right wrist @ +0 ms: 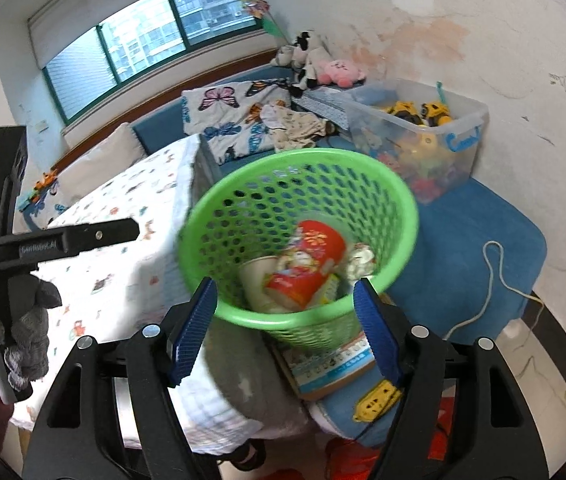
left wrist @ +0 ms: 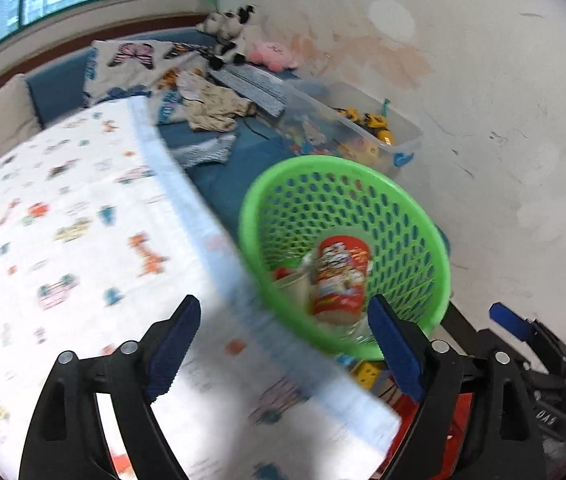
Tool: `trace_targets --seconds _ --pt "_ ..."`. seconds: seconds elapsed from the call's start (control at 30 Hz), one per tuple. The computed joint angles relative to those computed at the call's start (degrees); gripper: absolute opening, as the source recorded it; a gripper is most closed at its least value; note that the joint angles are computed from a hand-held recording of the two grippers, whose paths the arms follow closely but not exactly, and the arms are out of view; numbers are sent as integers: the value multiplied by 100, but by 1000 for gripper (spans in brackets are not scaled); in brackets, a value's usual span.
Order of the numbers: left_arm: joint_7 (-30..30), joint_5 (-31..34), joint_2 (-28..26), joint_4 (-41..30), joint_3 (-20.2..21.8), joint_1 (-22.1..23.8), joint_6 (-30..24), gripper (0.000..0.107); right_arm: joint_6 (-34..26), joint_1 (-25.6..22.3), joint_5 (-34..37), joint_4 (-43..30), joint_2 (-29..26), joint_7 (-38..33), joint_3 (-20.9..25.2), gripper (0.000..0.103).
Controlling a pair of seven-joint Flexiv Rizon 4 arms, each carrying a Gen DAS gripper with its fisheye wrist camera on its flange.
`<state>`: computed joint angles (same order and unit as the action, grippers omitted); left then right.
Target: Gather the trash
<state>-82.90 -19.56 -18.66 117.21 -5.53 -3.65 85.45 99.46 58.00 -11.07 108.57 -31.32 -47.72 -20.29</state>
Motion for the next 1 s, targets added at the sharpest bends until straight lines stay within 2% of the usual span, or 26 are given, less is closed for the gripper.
trace_targets --seconds 0.17,0.27,0.33,0.4,0.57,0.63,0.7,0.8,0.9,1.0 --pt "-244 200 477 649 340 -68 338 83 -56 412 -29 -18 -11 28 -259 77" --pt "-291 148 761 1041 332 56 517 83 -118 545 -99 -56 -9 79 -274 78" --pt "-527 415 885 1166 625 -97 587 84 -148 676 -158 -54 -5 134 -352 80" --pt "-860 858 1027 1283 1004 -292 663 91 -195 725 -222 -75 6 179 -331 81" --pt "-1321 1506 1365 1627 1272 -283 847 94 -251 1015 -379 -24 22 341 -539 85" --pt "-2162 2520 1480 1537 1760 -479 697 94 -291 1097 -456 -17 32 411 -576 86" --pt "-2597 3036 1614 1575 1896 -454 663 95 -280 1132 -515 -8 42 480 -566 87" --pt "-2976 3467 1795 1682 1877 -253 672 95 -273 1134 -579 -22 49 548 -533 88" --pt "-3956 4620 2042 1583 1807 57 398 95 -264 1254 -640 14 62 605 -648 89" --pt "-4075 4749 2218 1735 1671 310 423 95 -286 1369 -682 14 61 650 -748 91"
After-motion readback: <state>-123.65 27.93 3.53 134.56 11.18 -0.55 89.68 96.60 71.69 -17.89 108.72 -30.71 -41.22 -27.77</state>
